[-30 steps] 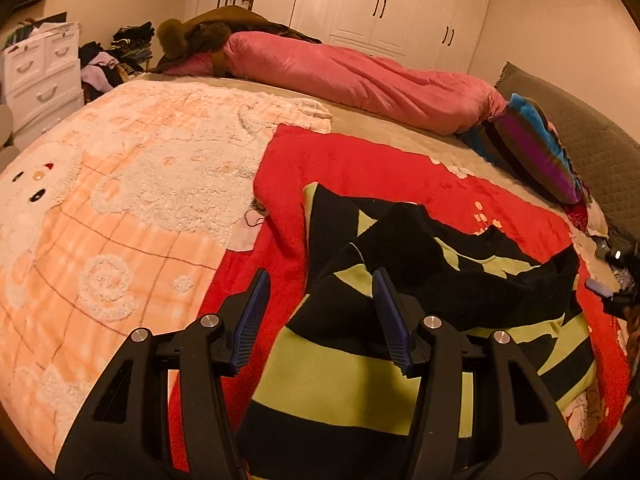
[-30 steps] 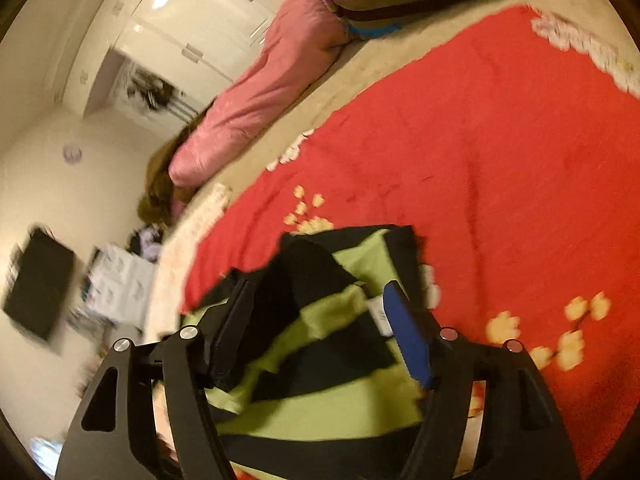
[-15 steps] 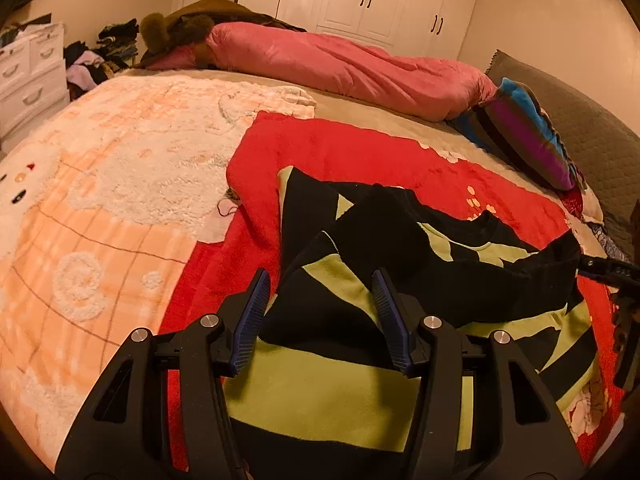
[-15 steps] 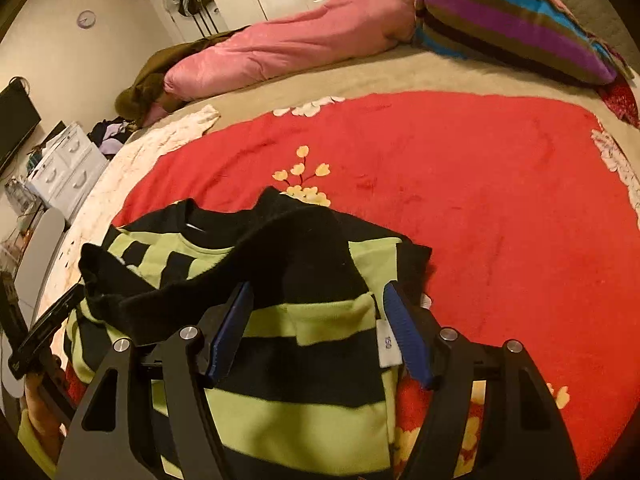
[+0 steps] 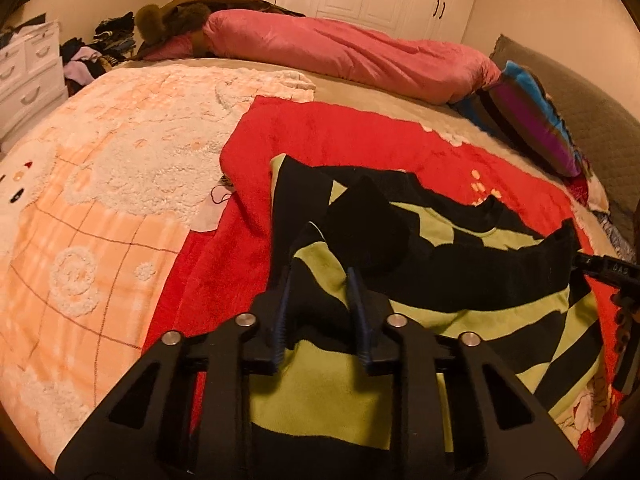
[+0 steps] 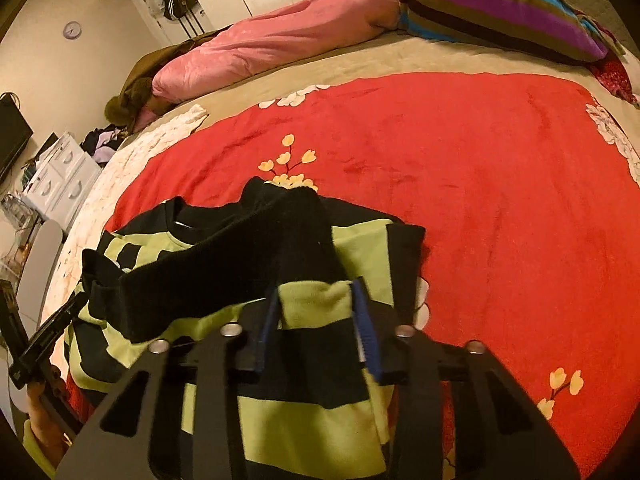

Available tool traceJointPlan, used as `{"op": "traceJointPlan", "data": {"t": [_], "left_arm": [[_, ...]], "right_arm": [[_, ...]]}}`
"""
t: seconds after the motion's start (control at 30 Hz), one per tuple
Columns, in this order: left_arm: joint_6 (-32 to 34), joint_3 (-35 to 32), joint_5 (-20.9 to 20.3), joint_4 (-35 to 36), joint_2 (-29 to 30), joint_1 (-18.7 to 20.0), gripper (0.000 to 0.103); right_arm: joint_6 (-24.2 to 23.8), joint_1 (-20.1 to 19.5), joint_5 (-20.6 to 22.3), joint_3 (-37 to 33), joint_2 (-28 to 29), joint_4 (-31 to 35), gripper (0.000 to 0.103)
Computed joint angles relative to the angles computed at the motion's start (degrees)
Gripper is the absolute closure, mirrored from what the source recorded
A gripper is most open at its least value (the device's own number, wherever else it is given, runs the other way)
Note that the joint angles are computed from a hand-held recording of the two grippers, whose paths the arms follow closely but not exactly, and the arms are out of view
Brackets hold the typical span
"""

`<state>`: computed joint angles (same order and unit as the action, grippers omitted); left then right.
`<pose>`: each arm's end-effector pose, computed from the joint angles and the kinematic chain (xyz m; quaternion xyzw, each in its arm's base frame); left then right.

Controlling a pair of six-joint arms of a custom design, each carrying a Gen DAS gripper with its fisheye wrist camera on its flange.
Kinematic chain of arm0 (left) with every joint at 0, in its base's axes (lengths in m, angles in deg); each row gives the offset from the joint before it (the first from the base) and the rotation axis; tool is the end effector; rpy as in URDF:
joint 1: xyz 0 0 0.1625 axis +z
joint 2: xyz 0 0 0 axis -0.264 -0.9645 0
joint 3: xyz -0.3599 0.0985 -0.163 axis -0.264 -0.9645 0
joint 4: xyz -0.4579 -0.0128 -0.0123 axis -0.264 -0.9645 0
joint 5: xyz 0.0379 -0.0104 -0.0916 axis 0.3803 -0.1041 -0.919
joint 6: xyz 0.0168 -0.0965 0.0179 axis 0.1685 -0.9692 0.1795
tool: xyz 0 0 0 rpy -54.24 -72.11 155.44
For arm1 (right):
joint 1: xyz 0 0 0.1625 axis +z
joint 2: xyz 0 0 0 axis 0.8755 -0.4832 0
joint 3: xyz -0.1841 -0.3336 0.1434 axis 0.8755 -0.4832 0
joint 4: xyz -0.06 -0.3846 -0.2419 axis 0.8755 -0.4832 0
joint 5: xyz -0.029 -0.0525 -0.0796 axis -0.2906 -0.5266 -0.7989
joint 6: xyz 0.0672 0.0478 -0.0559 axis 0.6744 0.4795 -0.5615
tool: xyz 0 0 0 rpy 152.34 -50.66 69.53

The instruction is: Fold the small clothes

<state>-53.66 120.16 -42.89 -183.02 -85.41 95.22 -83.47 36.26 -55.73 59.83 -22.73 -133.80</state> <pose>0.0455 -0.6995 0.2421 0.2736 0.8999 -0.2632 0.2148 0.1491 -0.5559 0.0380 -0.0602 -0.8909 0.3739 0.2508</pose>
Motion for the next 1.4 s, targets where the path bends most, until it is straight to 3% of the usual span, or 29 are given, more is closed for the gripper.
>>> {"op": "traceJointPlan", "data": {"t": [0.03,0.13,0.43,0.53,0.93,1.2,1.4], "left_arm": [[-0.68,-0.01,1.25,-0.34,0.15,-0.22,0.094],[-1.20,0.50,0.51,-1.32,-0.51,-0.21,0.099],[0.90,4.09,-7.91,-12.48,-4.43,-0.49,0.101],[1.69,4.30,-8.50,-14.81,-4.22,-1.22,0.101],[1.80,-1.35,0.27,-19.33,4.09,-4.21,0.101],[0.48,-5.15,7.35,-14.59,8.76,-1.82,0.097],[-1.59,-5.28,4.30,-13.92,7.84,-0.31,0.082]], "right_arm": [[-0.38,0.20,-0.32,0.35,-0.04,-0.98,0.079],[-1.75,0.71,-0.06,1.55,-0.24,-4.15,0.085],[-2.72,1.74,3.02,4.58,-1.87,-11.34,0.088],[-3.64,2.00,2.95,4.24,-1.96,-12.69,0.088],[-4.49,0.36,1.45,0.15,-0.40,-12.60,0.089],[-5.28,-1.28,-4.93,-3.04,3.14,-5.82,0.089],[-2.17,-1.94,-5.84,-3.21,4.15,-4.73,0.089]]}}
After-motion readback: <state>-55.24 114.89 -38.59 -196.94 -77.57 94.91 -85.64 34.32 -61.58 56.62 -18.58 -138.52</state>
